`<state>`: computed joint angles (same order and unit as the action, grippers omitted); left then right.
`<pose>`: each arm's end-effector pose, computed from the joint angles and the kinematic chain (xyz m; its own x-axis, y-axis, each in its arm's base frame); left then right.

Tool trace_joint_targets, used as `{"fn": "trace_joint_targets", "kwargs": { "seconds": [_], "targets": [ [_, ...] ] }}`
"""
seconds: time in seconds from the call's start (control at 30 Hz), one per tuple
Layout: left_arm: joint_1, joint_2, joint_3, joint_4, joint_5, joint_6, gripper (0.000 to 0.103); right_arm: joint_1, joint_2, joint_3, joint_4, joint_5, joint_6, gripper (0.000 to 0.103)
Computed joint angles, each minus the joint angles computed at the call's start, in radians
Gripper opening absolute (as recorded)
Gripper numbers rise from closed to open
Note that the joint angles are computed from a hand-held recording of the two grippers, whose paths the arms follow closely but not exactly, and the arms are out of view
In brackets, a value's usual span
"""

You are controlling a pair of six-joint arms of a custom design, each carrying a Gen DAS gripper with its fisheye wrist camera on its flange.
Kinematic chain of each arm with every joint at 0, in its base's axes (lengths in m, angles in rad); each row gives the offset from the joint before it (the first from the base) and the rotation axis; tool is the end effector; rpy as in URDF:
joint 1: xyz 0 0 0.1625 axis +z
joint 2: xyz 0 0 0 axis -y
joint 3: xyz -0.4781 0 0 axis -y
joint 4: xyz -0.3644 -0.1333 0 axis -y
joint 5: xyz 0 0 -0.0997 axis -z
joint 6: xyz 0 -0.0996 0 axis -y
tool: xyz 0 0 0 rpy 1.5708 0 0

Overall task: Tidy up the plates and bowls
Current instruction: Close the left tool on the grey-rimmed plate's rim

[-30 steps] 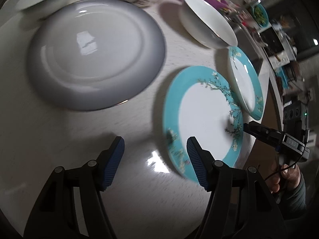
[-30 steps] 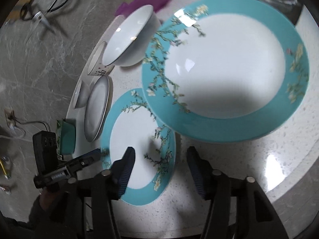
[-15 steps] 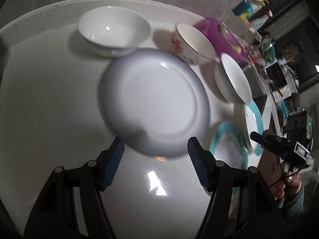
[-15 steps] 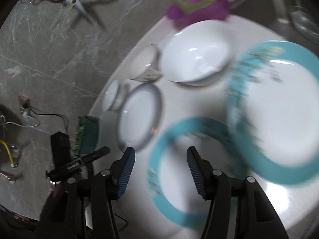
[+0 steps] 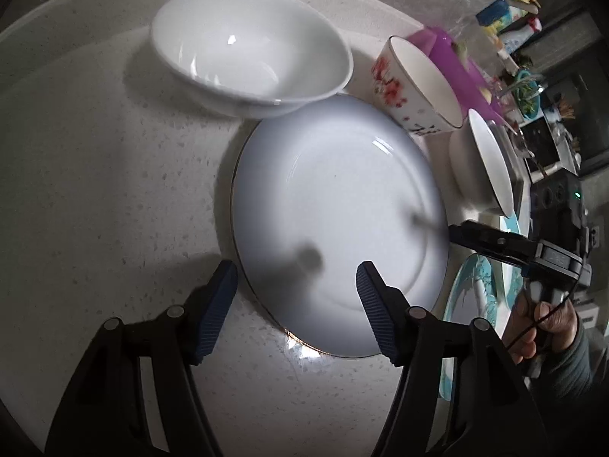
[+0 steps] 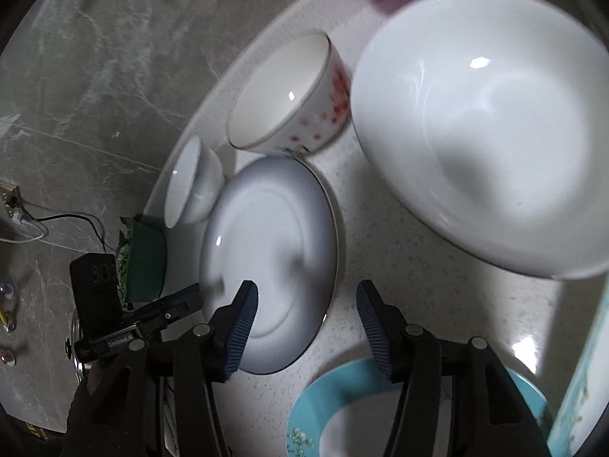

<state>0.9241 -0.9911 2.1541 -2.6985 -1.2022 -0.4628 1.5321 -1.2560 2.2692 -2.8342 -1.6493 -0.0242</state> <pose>-0.1679 -0.5032 0.1316 -0.9282 0.1559 -0.3380 0.2099 0.9692 -0.1292 0.1075 -0.4665 0.2364 -0.9960 0.0345 0.0820 0.0134 0.9693 -0.2457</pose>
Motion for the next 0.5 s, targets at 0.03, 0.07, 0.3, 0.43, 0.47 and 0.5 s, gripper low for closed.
{"fn": "trace_joint_targets", "kwargs": {
  "seconds": [0.03,0.07,0.3,0.43,0.47,0.5],
  "targets": [
    [0.003,0.005,-0.013,0.016,-0.002,0.010,0.062,0.004,0.008,-0.006,0.005,-0.009,-0.002,0.052],
    [0.005,0.013,-0.022,0.022,0.000,0.015,0.062,0.005,0.019,-0.015,0.014,-0.009,-0.004,0.046],
    [0.030,0.018,-0.055,0.029,-0.003,0.043,0.062,0.008,0.044,-0.037,0.024,0.005,-0.002,0.044],
    [0.020,0.018,-0.068,0.070,0.041,0.042,0.052,0.023,0.053,-0.047,0.023,-0.028,-0.015,0.042],
    [0.016,0.016,-0.069,0.082,0.061,0.031,0.042,0.035,0.055,-0.051,0.027,-0.062,-0.016,0.034],
    [0.016,0.015,-0.075,0.100,0.085,0.022,0.030,0.049,0.062,-0.058,0.031,-0.106,-0.015,0.021]
  ]
}}
